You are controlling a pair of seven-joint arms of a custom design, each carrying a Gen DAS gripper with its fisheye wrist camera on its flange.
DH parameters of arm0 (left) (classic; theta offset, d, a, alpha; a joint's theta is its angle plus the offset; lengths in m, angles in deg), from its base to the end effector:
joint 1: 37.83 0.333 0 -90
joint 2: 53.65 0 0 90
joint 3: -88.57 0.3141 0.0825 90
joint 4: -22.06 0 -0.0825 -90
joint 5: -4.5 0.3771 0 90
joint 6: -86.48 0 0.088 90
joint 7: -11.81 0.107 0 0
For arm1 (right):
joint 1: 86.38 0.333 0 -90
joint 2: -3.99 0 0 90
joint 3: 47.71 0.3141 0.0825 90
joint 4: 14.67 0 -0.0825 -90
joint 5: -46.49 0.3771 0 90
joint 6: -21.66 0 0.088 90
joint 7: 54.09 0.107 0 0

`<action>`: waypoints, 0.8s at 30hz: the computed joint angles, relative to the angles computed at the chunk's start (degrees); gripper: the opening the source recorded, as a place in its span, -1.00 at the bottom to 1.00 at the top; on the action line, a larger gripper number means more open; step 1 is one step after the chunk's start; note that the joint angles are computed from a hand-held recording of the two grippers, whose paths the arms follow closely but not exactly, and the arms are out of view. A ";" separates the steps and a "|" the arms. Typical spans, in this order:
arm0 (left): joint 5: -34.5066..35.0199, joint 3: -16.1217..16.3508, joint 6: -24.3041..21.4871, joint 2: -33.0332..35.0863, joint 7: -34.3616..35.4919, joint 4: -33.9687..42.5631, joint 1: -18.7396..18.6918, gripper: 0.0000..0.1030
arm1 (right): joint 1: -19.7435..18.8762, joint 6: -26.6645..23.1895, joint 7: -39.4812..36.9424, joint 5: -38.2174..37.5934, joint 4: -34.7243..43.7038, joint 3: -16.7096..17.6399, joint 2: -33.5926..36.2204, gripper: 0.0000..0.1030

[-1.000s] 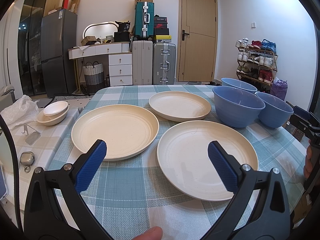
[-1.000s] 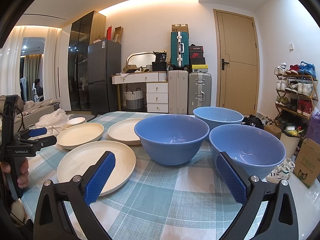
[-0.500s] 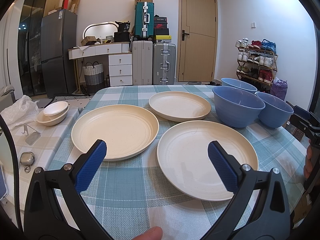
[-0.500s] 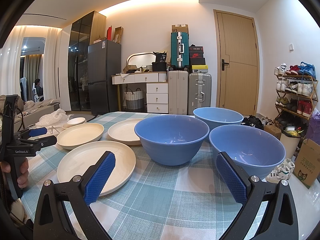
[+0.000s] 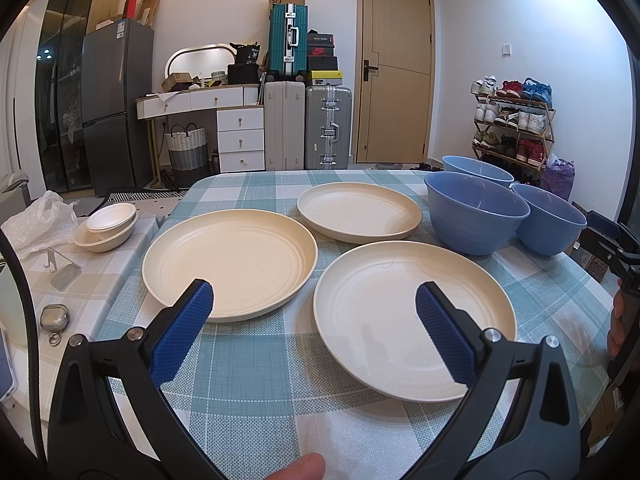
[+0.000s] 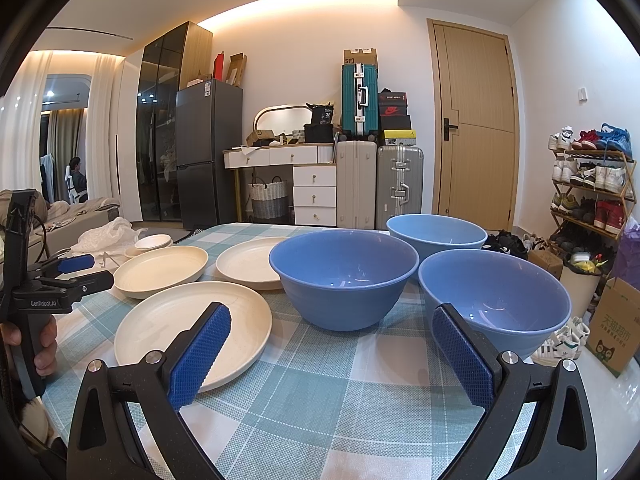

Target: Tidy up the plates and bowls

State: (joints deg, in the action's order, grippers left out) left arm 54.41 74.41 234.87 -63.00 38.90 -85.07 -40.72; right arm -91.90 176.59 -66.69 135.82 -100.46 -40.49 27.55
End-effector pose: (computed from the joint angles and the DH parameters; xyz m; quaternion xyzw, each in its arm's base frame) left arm 0.5225 -0.1878 0.6769 -0.6649 0.5259 -0.3465 0.4016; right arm 0.7113 -0.0290 0.4969 -0.6944 0.3977 -0.3171 0.5090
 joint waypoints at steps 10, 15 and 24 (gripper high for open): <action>0.00 0.03 0.03 0.00 0.02 0.00 -0.02 0.96 | -0.02 0.10 -0.06 0.07 0.00 0.05 0.01 0.99; 0.03 0.02 0.03 -0.01 -0.01 -0.01 -0.02 0.96 | 0.01 0.08 -0.12 -0.01 -0.08 0.01 -0.06 0.99; 0.69 -0.04 -0.89 0.06 -1.00 0.14 -0.03 0.96 | 0.73 1.35 3.97 -3.61 0.31 0.01 0.10 0.99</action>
State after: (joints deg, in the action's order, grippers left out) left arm 55.10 74.37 233.98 -62.94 37.91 -84.93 -40.75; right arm -91.17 177.93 -62.72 132.22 -100.16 -40.47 27.65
